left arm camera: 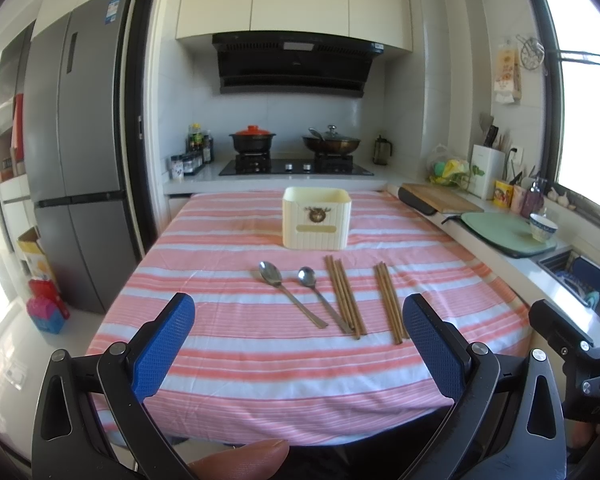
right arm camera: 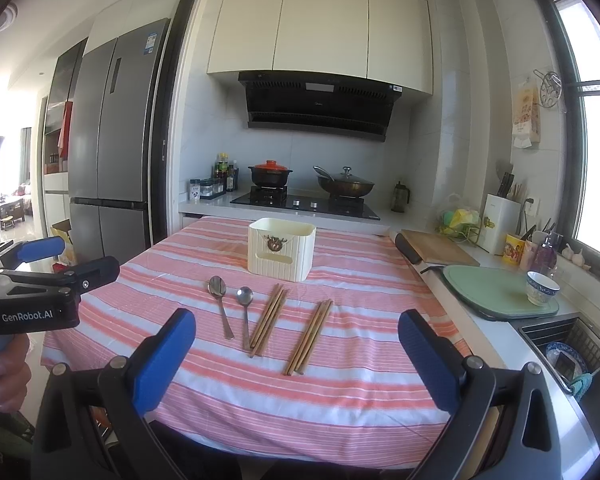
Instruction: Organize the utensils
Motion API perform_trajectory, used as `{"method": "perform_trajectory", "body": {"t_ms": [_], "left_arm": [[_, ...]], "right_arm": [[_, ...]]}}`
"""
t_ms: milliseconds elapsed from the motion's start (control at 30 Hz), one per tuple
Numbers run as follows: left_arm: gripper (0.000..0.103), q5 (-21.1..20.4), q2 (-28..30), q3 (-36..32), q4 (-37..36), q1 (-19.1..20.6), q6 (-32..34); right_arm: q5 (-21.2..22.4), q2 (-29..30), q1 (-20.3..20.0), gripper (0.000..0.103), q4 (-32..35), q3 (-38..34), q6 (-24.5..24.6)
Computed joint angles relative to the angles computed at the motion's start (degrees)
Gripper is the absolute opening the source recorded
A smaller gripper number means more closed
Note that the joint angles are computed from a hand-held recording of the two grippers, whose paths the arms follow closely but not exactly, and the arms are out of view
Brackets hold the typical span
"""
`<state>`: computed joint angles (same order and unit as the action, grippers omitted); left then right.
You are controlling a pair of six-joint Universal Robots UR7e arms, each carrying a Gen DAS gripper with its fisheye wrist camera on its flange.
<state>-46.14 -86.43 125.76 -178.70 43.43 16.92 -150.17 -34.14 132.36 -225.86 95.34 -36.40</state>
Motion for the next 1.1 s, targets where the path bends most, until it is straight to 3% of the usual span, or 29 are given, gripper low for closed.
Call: {"method": "perform_trajectory", "body": {"t_ms": [1100], "left_arm": [[0.103, 0.10, 1.16, -1.17, 2.29, 0.41, -1.32]], "right_arm": [[0.12, -0.38, -0.54, 0.103, 1.58, 0.00, 0.65]]}}
